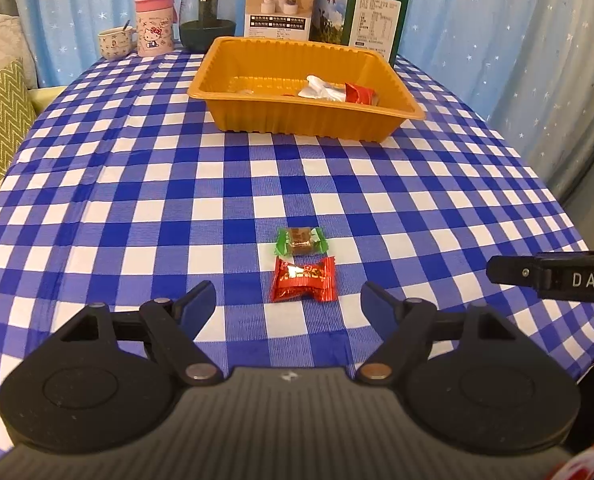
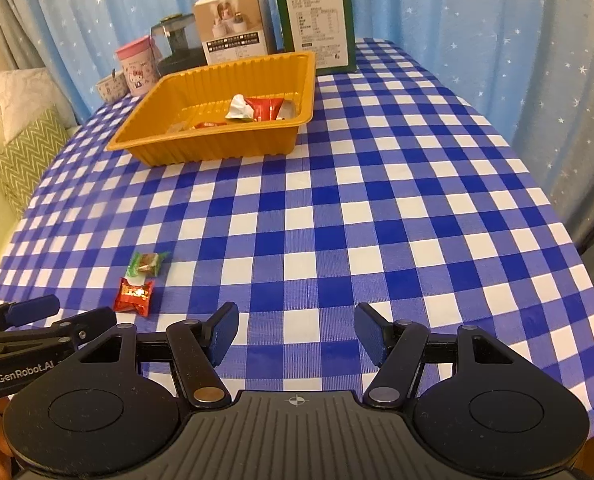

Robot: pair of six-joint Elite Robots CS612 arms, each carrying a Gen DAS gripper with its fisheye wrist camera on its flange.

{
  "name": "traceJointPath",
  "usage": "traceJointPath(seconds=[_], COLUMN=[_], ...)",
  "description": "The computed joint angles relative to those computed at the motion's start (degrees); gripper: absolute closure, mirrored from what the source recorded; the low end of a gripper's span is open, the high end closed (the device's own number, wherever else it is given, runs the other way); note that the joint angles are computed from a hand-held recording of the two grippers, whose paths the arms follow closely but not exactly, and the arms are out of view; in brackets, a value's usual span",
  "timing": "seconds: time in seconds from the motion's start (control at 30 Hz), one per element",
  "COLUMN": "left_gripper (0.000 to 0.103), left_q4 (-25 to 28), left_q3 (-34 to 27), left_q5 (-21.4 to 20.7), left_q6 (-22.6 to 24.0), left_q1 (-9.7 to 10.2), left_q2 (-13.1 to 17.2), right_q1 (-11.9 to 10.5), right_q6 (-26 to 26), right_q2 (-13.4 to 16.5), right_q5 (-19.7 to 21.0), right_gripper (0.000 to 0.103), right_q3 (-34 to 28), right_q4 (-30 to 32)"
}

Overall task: Organize snacks
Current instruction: 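Grasp the small red-wrapped candy with the left gripper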

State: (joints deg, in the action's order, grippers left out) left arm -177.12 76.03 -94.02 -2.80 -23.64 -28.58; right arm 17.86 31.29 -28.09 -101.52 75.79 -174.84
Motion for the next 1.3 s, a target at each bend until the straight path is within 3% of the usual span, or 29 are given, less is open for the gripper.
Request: traceJointPath(seconds=[0.5,0.8,1.07,1.17,1.3], left_gripper=[0.037,0.050,0.067,0.085,0.086], left_q4=[0.64,-0.54,0.29,0.45,-0.10], left_q3=[-4.01,-4.51,-5.41,-5.38,-4.91], left_q5=[0.49,-0.65,-1.62,-1.34,-1.46], left_q6=[0.74,1.59,3.83,4.26,3.90], left_q1=[-0.46,-0.38,-0.49,-0.49,-0.13], left_q2=[3.24,4.09,4.60,4.57,4.31], right_q1=[-0.41,-0.17,0.03,0.03,0.02], right_q6=[0.20,1.37,1.30,0.95,0.18], right_q2=[2.17,2.90,3.62,3.85,4.23], right_q5=[0.74,0.65,0.87,0.93,1.43], right_gripper=[0.039,0.039,0.039,0.039,0.039], right_q3=[-3.26,-4.51,-5.96,-6.41,-7.14], right_q4=[2.08,3.06,4.03,4.21,4.43])
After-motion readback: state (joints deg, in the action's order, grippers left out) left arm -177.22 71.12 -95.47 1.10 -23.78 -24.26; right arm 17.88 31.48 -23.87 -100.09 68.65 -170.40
